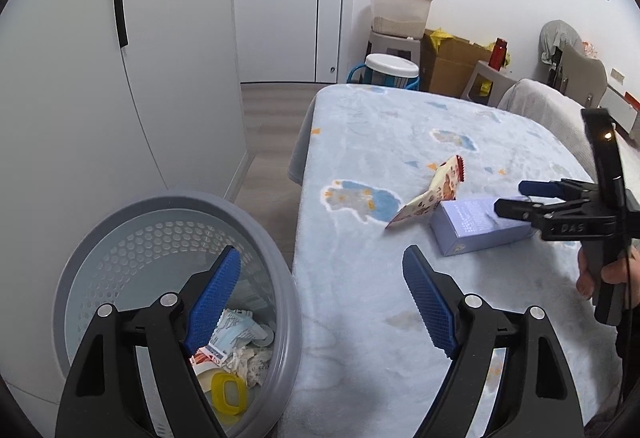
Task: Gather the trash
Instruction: 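Move both open tools over the bedspread toward the lavender box, then grasp the lavender box lengthwise with the right tool and lift it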
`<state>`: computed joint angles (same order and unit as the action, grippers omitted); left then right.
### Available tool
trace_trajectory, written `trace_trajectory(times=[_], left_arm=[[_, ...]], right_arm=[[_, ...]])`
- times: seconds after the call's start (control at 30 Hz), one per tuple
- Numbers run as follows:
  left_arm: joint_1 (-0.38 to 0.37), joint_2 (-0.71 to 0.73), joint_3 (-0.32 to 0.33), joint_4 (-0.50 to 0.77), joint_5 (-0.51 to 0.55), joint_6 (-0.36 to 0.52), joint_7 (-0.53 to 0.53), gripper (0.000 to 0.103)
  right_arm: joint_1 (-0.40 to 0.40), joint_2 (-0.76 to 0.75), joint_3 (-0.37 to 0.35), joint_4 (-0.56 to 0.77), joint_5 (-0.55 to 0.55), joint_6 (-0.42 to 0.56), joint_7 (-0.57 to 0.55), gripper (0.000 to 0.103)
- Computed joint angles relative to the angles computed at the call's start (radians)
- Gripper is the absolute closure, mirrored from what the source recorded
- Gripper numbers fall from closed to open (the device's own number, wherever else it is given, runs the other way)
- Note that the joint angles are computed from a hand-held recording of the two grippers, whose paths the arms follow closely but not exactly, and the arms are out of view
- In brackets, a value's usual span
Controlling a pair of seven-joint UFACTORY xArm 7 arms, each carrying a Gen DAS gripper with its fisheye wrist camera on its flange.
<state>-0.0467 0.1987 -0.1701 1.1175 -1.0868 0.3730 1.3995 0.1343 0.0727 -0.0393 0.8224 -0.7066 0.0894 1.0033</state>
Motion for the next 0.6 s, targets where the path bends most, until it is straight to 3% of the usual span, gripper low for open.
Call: trace_trajectory(times=[0.1,0.2,0.4,0.43,0.6], left_arm=[[0.000,0.002,-0.001,0.004,-0.009,-0.006,0.011,0.023],[-0.004,0.014,0.007,0.015,0.037,-0.005,-0.045,0.023],[0.014,0.009,-0.004,0.015,0.030,0.007,-0.050,0.023],[0.016,0.006,-0.004,0.015,0.024,0.011,-0.047,0.023],[0.020,0.002,0.004,0.017,0.016,0.022,-0.045,0.023]], right_arm=[[-0.022,-0.007,0.040,-0.017,0.158,-0.007,-0.147,0.013],[-0.033,-0.022,0.079,-0.041,0.347,-0.014,-0.313,0.013],[-0.004,-0.063,0.121,-0.072,0.619,0.023,-0.528,0.013],[0.003,-0.067,0.123,-0.075,0.643,0.030,-0.544,0.013],[0.036,-0.090,0.140,-0.089,0.568,0.055,-0.432,0.013]])
